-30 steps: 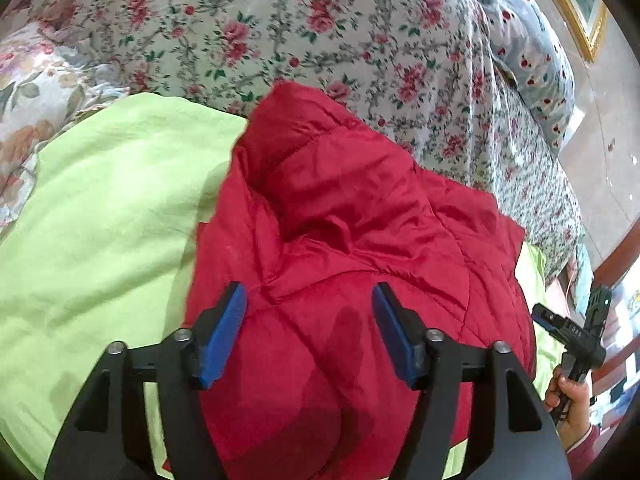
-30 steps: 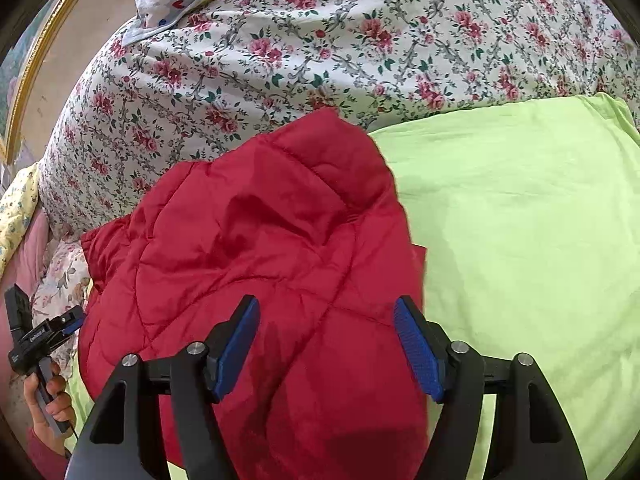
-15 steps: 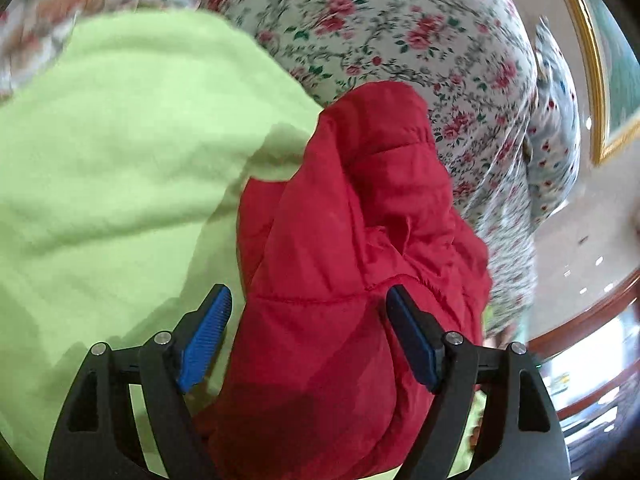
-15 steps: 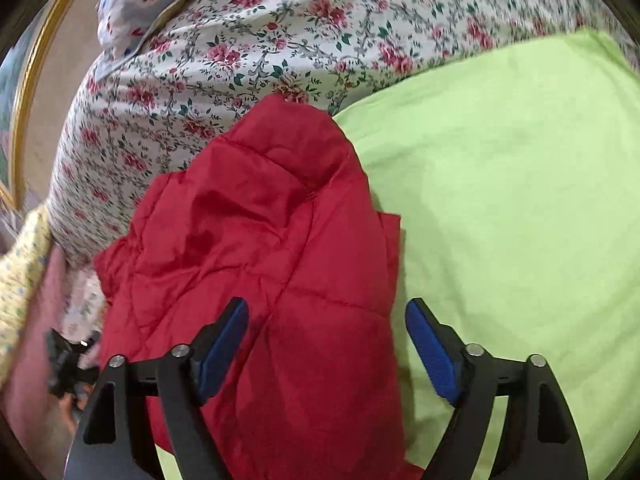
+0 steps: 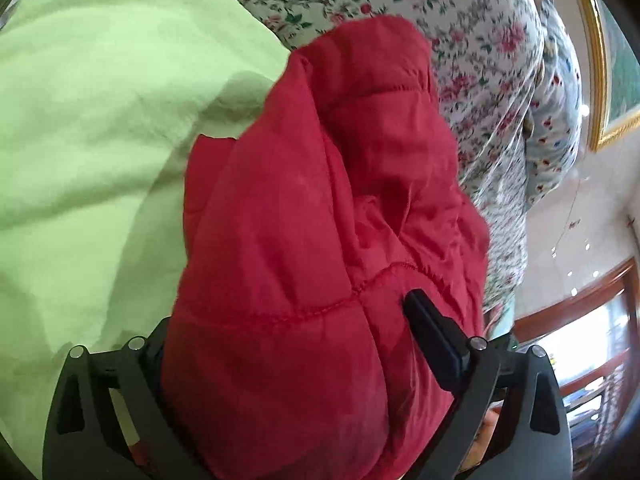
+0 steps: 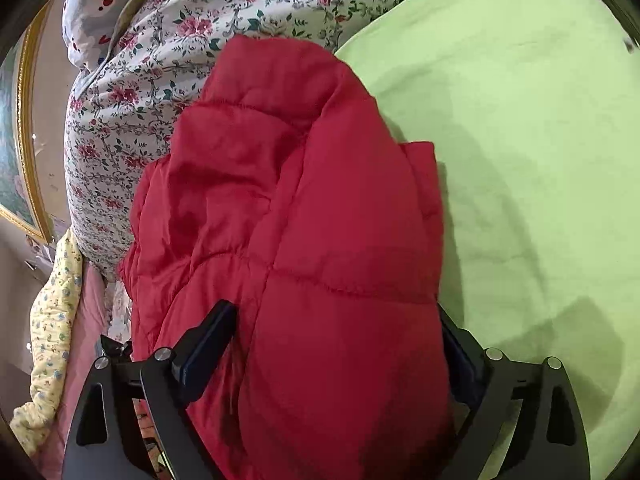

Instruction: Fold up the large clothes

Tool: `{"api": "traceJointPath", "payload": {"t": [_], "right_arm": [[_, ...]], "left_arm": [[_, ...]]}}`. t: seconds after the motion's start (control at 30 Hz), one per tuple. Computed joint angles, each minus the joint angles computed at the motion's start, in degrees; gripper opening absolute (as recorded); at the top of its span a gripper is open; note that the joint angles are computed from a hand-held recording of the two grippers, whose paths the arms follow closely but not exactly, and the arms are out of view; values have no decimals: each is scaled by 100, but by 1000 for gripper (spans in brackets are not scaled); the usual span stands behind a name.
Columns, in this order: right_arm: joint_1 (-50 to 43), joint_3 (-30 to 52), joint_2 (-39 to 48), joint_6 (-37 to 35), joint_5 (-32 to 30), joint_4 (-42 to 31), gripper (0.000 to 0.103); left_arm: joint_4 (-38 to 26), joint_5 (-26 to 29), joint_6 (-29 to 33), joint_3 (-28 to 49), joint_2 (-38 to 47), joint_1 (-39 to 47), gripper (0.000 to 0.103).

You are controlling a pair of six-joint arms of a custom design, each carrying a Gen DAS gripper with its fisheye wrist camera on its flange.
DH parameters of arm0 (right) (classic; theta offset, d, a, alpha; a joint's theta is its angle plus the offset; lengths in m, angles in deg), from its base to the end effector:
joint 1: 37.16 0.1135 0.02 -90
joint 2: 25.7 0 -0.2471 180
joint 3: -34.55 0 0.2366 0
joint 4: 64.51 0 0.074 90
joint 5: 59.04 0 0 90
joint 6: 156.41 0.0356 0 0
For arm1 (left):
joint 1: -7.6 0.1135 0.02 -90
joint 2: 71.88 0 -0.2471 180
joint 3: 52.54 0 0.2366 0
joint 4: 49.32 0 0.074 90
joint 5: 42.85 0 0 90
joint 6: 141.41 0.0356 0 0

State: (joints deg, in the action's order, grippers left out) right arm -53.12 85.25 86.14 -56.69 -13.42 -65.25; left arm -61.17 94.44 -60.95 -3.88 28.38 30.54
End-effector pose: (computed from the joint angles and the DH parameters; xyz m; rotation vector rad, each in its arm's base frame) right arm 0.2693 -0.0511 0.0479 0.3007 2.4468 0.9654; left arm 0.2449 0.0752 0.0834 -0.4371 2.3952 -0.9865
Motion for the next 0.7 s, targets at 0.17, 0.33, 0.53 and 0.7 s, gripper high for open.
{"api": "traceJointPath", "payload": {"t": [0.17,0.33,0.53,0.7], "right_arm": [[145,133,39,-196,85,-241,81],[74,79,-103,-322,-99,-448,54],[81,-233,-718,-501,-55,-798,44],[-161,-588,-1362,-837,-403,-1334,41]], "left_arm": [[115,-104,240,-235,-291,-141,75],[-432,73,539,-417,-1063,-59,59],[-1460,393,1124,-662,-2181,225,53],[-3028,794,2418,-730,-2885,886,51]]}}
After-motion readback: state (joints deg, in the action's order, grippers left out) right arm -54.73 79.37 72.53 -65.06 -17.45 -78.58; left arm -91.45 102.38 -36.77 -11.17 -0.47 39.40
